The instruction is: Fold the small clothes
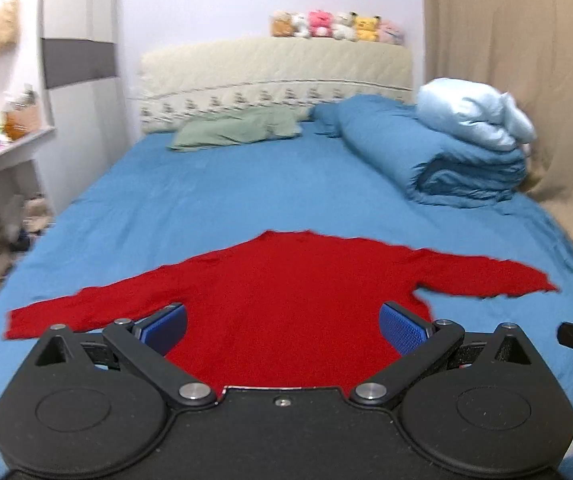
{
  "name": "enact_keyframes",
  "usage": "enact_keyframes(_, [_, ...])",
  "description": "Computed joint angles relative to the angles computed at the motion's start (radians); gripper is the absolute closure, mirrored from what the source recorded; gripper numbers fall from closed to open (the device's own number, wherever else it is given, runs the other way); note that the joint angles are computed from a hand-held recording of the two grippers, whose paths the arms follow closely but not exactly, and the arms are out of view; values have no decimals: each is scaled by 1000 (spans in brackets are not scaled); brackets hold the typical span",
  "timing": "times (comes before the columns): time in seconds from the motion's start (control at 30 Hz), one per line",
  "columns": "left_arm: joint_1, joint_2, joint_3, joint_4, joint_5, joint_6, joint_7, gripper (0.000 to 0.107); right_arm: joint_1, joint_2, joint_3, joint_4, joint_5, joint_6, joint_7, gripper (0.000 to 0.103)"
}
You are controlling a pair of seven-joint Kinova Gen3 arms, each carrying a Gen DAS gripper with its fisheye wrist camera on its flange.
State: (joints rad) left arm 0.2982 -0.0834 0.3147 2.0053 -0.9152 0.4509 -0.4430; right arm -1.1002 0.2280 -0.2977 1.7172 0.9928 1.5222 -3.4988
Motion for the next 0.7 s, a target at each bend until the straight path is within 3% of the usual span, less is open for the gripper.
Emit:
enact_keyframes(0.07, [59,74,-78,-62,33,-32,-76,4,86,-22,5,45,24,-65,18,0])
enact_keyframes(0.17, [150,202,-150,-177,-35,3,-84,4,225,-45,16,119,64,-187,8,0])
enact_keyframes(0.23, [122,292,-123,-246,-56,-14,-104,4,318,-42,21,164,98,-268,-26,0])
enact_keyframes(0.33, [16,429,-7,-366,16,-15,-220,4,457,-8,18,230,183,-390,-124,0])
enact_keyframes(0.5, [-17,647,45,-598,149,24,-406,4,675,85,18,295,340,-593,-323,0])
enact_keyframes(0.63, [-18,804,76,-783,239,90,-521,4,697,158,128,322,446,-721,-486,0])
enact_keyframes(0.7, [-20,878,98,-876,282,130,-585,4,751,198,119,328,513,-752,-567,7])
